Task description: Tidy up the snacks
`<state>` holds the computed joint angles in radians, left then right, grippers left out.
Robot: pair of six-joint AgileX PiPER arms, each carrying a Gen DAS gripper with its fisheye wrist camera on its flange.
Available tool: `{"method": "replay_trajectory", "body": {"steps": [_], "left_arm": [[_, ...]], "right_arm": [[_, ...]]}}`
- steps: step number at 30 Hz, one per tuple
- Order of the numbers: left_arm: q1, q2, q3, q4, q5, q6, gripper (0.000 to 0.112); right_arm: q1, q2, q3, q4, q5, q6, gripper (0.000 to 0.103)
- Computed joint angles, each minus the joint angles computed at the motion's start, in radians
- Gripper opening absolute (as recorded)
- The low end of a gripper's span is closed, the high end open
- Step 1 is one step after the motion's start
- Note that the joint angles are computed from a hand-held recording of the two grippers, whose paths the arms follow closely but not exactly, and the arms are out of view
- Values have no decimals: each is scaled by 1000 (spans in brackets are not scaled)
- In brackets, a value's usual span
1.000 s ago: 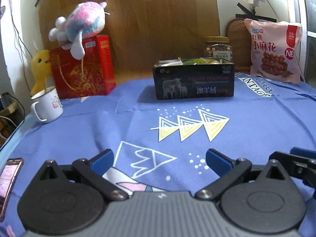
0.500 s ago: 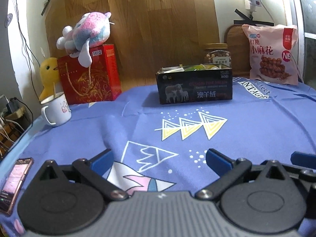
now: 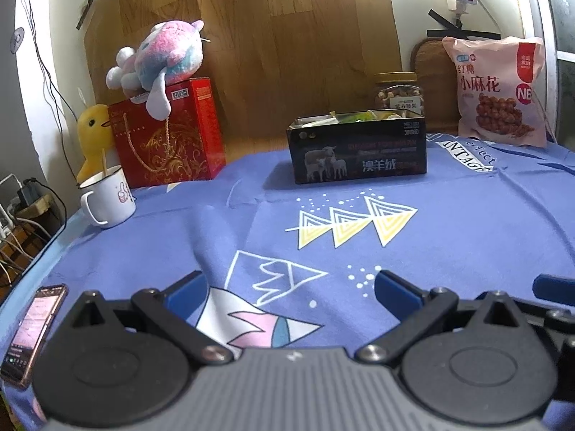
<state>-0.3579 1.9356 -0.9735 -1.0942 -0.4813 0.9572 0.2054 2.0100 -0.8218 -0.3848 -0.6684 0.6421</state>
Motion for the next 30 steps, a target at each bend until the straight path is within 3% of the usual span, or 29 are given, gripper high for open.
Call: {"method": "replay_trajectory", "body": {"steps": [30], "left_arm": [[36, -16, 5, 61, 91, -64, 103]], "right_arm": [[1, -5, 6, 3, -1, -4, 91]]}}
